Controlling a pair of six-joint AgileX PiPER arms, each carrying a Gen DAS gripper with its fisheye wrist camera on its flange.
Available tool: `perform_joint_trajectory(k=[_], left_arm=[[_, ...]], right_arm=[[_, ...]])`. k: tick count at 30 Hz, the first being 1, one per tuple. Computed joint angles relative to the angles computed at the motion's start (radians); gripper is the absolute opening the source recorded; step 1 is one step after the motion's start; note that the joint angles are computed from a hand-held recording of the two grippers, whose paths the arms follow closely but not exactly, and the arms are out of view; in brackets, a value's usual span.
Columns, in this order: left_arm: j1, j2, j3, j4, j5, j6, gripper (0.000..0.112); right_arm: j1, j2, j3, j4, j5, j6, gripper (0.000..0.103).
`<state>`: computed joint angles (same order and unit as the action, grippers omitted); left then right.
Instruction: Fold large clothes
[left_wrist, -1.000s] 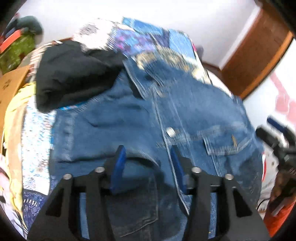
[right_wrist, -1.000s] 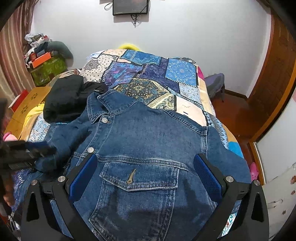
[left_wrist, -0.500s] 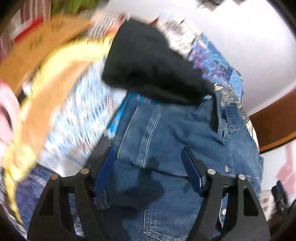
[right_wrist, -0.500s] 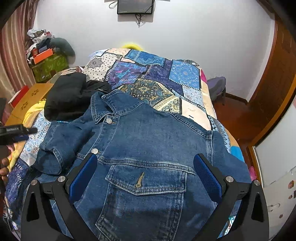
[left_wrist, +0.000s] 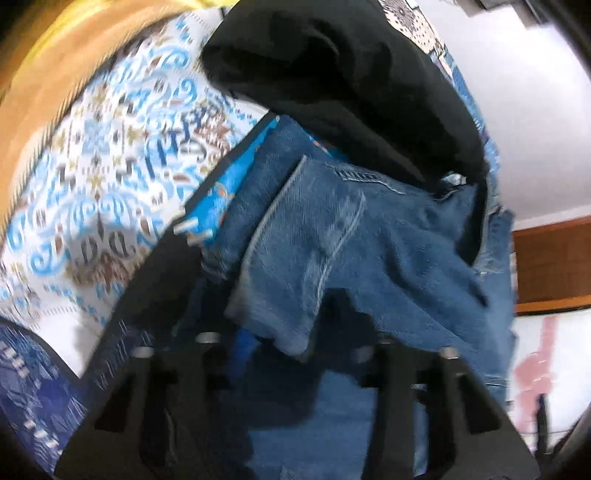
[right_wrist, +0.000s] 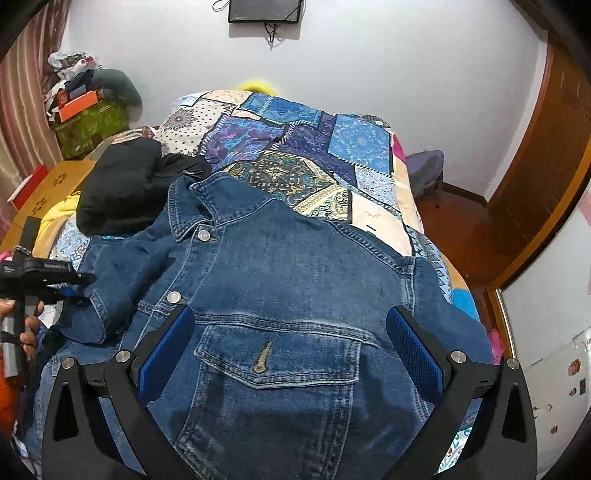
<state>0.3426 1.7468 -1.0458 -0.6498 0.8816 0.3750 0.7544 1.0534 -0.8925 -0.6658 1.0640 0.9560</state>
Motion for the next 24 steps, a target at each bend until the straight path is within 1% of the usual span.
perform_joint_trajectory(k=[2, 4, 6, 9, 14, 19, 24], left_arm=[[-0.040, -0.033, 0.008, 0.043, -0.039, -0.024, 0.016], [-0.104, -0.101, 0.005, 0.124, -0.082, -0.084, 0.013], [-0.176, -0.175, -0.019, 0.205, -0.104, -0.149, 0.011], [-0.256, -0.263, -0.091, 0.252, -0.079, -0.198, 0.011], [-0.400, -0.335, -0.272, 0.237, -0.013, -0.242, 0.010], [-0.568, -0.334, -0.405, 0.206, 0.030, -0.275, 0.009], [-0.754, -0.237, -0.501, 0.225, 0.062, -0.345, 0.009]], right_arm=[[-0.005, -0.011, 0.002, -0.003, 0.005, -0.003, 0.103], [-0.014, -0.025, 0.005, -0.005, 0.011, -0.010, 0.103], [-0.034, -0.045, 0.006, -0.001, 0.009, -0.021, 0.103], [-0.066, -0.077, 0.003, 0.008, -0.009, -0.031, 0.103], [-0.084, -0.122, -0.001, -0.014, -0.011, -0.023, 0.103], [-0.124, -0.177, -0.001, -0.010, 0.003, -0.046, 0.103], [-0.175, -0.254, 0.017, 0.001, 0.013, -0.059, 0.103]])
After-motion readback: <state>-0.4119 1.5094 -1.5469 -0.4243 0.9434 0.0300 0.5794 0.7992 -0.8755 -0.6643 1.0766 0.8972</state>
